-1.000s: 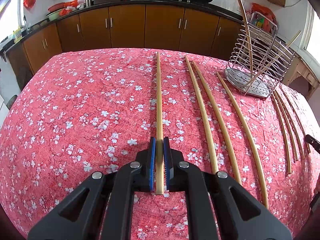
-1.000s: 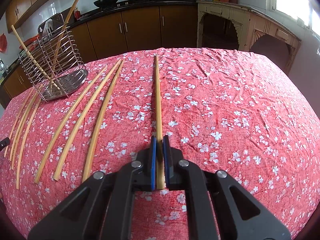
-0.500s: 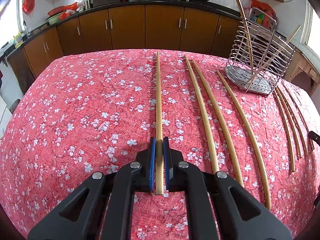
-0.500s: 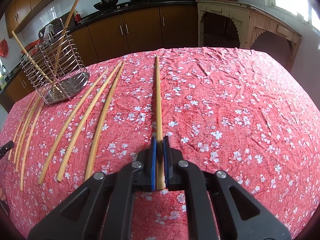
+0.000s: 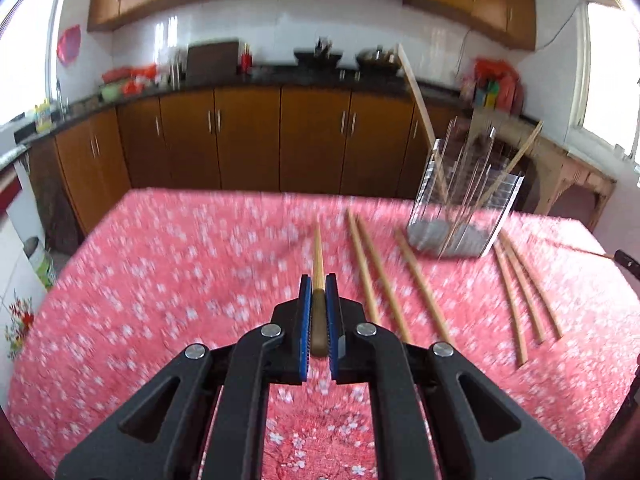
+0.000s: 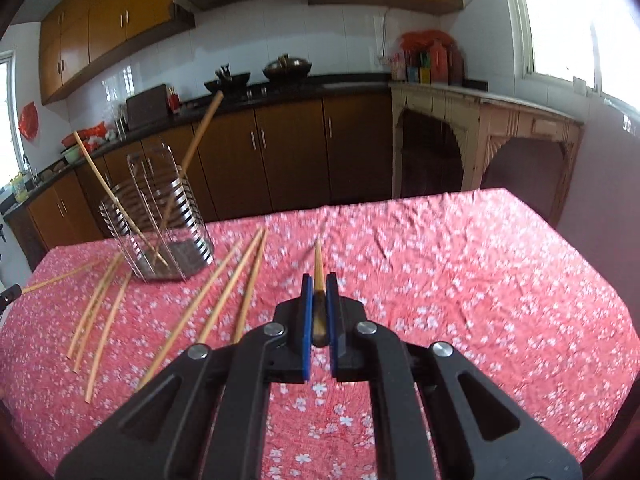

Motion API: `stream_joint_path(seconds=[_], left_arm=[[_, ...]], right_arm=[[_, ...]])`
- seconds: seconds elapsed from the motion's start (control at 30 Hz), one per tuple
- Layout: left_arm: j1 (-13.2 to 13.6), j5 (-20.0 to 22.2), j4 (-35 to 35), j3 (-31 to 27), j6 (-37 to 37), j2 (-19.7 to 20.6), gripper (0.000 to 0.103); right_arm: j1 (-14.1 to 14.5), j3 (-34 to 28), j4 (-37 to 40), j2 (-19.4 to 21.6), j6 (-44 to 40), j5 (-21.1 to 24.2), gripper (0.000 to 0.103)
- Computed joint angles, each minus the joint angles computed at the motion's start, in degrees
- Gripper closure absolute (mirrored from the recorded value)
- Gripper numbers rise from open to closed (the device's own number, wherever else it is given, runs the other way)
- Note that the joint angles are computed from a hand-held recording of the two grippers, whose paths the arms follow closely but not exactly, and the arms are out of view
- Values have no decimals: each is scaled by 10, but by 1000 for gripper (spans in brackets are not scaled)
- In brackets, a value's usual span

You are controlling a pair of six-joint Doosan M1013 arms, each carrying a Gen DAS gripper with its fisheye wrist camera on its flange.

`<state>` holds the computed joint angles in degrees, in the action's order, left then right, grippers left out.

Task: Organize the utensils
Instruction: 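Lift the left gripper's chopstick upright over the wire holder while the right gripper lifts its own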

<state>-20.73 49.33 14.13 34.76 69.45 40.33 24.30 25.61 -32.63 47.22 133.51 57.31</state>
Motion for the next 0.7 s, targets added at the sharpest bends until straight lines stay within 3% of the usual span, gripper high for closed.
stream_joint_path(seconds=[0.27,0.7], left_arm=[[2,-73,42,3,-39,-15,96],[0,-56,65,-59,-54,12,96]], right_arm=[[3,26,-57,-24,43,-73,95],[-2,-36,-50,-4,44,-90,96]])
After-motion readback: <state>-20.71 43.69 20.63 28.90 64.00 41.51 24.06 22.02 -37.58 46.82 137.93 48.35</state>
